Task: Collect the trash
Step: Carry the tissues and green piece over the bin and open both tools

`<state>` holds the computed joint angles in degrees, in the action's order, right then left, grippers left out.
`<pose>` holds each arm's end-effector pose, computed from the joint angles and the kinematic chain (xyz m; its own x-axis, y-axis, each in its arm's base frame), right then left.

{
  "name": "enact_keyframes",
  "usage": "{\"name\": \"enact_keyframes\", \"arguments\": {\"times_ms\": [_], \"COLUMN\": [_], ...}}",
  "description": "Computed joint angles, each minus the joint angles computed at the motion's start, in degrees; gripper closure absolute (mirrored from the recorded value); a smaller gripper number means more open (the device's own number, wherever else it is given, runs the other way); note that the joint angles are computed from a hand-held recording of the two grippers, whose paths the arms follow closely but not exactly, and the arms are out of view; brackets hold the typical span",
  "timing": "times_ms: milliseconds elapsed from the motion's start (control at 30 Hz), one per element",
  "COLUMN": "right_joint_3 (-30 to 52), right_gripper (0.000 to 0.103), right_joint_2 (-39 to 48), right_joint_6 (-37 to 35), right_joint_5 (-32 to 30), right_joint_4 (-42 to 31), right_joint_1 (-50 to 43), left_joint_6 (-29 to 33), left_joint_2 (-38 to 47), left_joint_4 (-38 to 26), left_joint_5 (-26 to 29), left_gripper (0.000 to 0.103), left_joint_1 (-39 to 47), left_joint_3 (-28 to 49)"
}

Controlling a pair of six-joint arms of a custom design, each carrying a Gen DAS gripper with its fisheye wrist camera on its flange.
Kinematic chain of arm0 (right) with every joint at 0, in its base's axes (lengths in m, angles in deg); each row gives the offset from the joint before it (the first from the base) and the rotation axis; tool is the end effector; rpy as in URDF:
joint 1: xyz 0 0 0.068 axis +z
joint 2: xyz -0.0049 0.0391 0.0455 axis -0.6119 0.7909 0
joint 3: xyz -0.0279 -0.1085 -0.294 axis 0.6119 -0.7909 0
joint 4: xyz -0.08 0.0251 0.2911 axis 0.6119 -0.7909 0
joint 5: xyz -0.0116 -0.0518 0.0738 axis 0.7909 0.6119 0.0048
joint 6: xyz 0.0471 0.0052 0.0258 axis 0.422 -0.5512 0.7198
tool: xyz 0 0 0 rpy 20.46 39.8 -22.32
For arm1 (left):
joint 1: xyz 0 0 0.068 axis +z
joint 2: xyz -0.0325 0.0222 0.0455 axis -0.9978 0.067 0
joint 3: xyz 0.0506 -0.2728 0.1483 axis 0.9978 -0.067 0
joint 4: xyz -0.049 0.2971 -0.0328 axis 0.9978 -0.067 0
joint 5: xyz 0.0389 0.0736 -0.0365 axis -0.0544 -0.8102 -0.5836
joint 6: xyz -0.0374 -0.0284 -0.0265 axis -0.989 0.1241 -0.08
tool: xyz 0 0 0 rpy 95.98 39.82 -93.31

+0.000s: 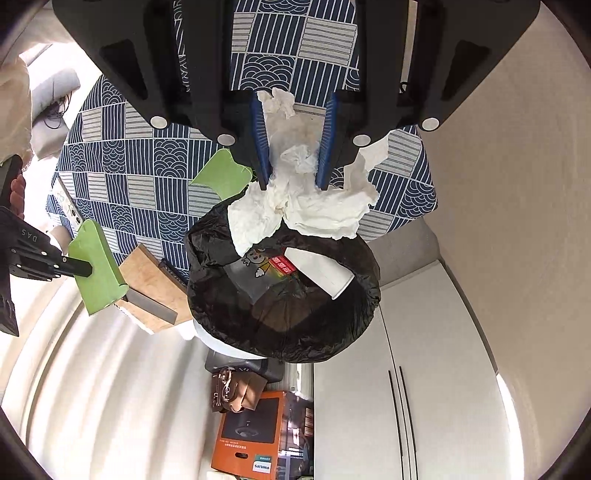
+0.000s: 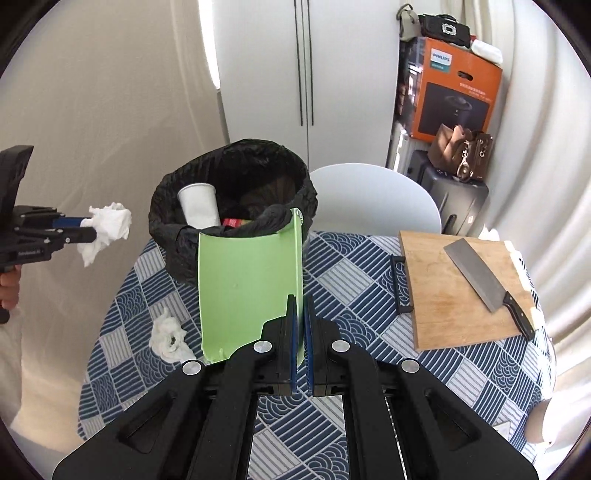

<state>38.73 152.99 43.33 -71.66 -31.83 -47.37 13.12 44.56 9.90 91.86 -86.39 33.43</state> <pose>0.3081 -0.0355 0.2524 -0.6983 -0.2510 -0.6704 -0.4352 0.8924 0.1192 0.2756 -0.0057 0.2289 -0.8021 0.1580 -0.5759 0.2058 0.9784 -0.0181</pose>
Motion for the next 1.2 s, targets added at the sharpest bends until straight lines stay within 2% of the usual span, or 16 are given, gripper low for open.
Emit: {"name": "enact_keyframes", "arguments": {"times_ms": [100, 333, 567, 633, 667, 700, 733, 767, 800, 900, 1067, 1200], "right_joint_3": [0.8, 5.2, 13.2, 15.9, 17.4, 18.2, 18.1, 17.7, 17.0, 15.8, 12.3, 9.2], "right_gripper": [0.100, 0.100, 0.100, 0.099, 0.098, 0.092, 0.066, 0.044, 0.015, 0.016, 0.016, 0.016], "right_joint_2": [0.5, 2.9, 10.0, 12.8, 14.4, 15.4, 15.8, 15.9, 15.7, 15.8, 15.8, 15.5], "right_joint_6": [3.6, 8.5, 11.1, 11.9, 12.3, 12.5, 12.9, 13.6, 14.4, 15.2, 14.9, 14.0], "right_joint_5": [0.4, 2.5, 4.4, 5.2, 5.8, 7.8, 10.6, 12.7, 13.5, 9.6, 8.3, 6.6], "right_joint_4": [1.4, 3.4, 4.8, 5.7, 5.5, 6.4, 8.0, 9.6, 11.3, 12.5, 14.8, 15.7], "right_joint_1": [2.0, 7.6, 12.8, 14.2, 15.0, 16.0, 17.0, 17.5, 17.6, 15.8, 13.7, 12.7], "left_joint_6": [1.3, 3.3, 4.6, 5.4, 5.5, 4.8, 3.9, 2.9, 2.0, -0.1, -1.2, -1.1], "left_joint_2": [1.6, 7.7, 14.7, 16.8, 17.7, 18.2, 18.3, 18.6, 18.9, 19.1, 17.8, 15.1], "left_joint_4": [1.0, 2.7, 4.1, 5.0, 5.1, 6.4, 7.6, 7.7, 7.2, 8.0, 9.2, 10.3], "left_joint_5": [2.1, 2.9, 5.8, 5.0, 4.4, 3.4, 3.4, 5.0, 7.0, 8.4, 3.2, 1.3], "left_gripper": [0.077, 0.077, 0.075, 0.063, 0.031, 0.010, 0.009, 0.009, 0.008, 0.006, 0.006, 0.006], "left_joint_1": [0.8, -0.1, -0.1, -0.2, -0.3, -0.3, 0.1, 0.9, 1.9, 4.1, 5.1, 5.6], "left_joint_3": [1.9, 8.3, 15.1, 16.7, 17.3, 17.3, 17.0, 17.1, 17.2, 15.8, 11.5, 6.9]}}
